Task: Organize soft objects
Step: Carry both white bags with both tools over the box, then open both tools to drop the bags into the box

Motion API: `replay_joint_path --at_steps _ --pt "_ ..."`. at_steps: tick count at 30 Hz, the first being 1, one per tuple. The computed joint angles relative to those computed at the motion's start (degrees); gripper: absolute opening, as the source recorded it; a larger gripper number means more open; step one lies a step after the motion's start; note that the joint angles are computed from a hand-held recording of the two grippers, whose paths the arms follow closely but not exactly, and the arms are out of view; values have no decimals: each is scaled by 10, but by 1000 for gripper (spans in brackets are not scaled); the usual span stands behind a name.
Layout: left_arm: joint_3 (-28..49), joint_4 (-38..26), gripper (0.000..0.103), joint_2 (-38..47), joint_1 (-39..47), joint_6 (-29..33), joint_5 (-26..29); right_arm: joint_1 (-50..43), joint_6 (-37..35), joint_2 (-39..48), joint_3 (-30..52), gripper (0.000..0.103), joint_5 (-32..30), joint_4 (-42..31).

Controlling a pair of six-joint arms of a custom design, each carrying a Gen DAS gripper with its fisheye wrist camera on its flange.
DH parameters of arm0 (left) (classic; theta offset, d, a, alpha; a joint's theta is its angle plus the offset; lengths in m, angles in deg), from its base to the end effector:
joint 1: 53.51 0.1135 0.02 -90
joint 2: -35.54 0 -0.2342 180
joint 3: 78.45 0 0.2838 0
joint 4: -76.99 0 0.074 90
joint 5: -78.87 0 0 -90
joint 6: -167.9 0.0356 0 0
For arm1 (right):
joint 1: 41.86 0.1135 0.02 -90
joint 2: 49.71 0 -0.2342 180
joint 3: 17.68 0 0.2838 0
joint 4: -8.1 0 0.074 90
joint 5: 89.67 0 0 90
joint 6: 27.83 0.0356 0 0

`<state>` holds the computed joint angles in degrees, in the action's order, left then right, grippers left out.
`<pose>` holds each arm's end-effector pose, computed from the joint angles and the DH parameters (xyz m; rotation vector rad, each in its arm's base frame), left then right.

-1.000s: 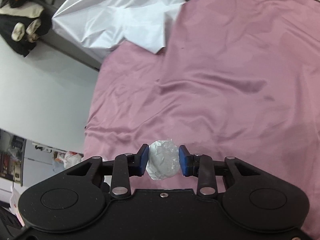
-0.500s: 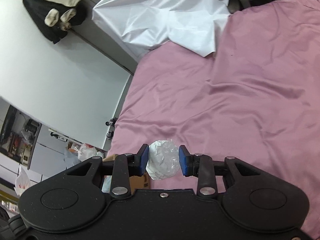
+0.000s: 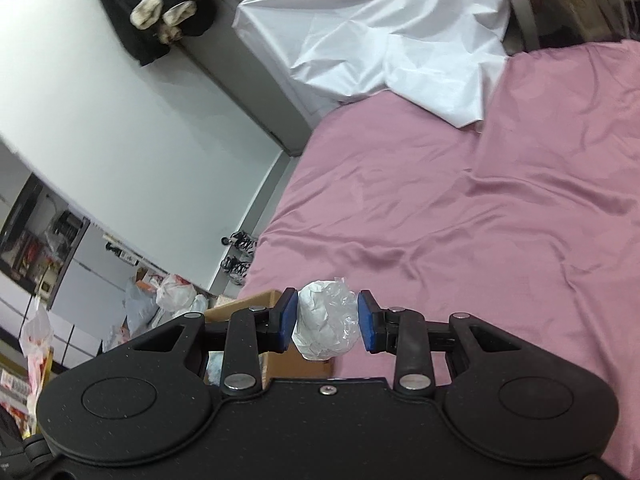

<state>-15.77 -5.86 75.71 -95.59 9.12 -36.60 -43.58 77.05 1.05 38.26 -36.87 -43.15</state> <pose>0.1259 -0.0930 0.2810 -0.7175 2.3804 -0.2228 0.2261 0.0147 0.2468 0.0232 2.3333 0.8799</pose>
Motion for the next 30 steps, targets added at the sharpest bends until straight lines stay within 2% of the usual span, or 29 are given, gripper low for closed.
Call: replay_joint_path --at_steps 9,15,20,22,27,30 --pt "-41 -18 43 -77 96 66 66 110 32 -36 -7 32 56 9" --pt "-59 -9 43 -85 167 126 126 183 44 -32 -2 32 92 15" --pt "-70 -10 51 -88 231 173 176 226 36 -4 10 32 99 9" --pt "-69 -11 56 -88 250 187 184 243 38 -2 12 32 107 4" --pt "-66 -12 59 -91 261 201 183 261 31 2 15 33 100 -8" --pt "-61 -12 63 -85 254 202 174 268 16 14 24 39 80 -25"
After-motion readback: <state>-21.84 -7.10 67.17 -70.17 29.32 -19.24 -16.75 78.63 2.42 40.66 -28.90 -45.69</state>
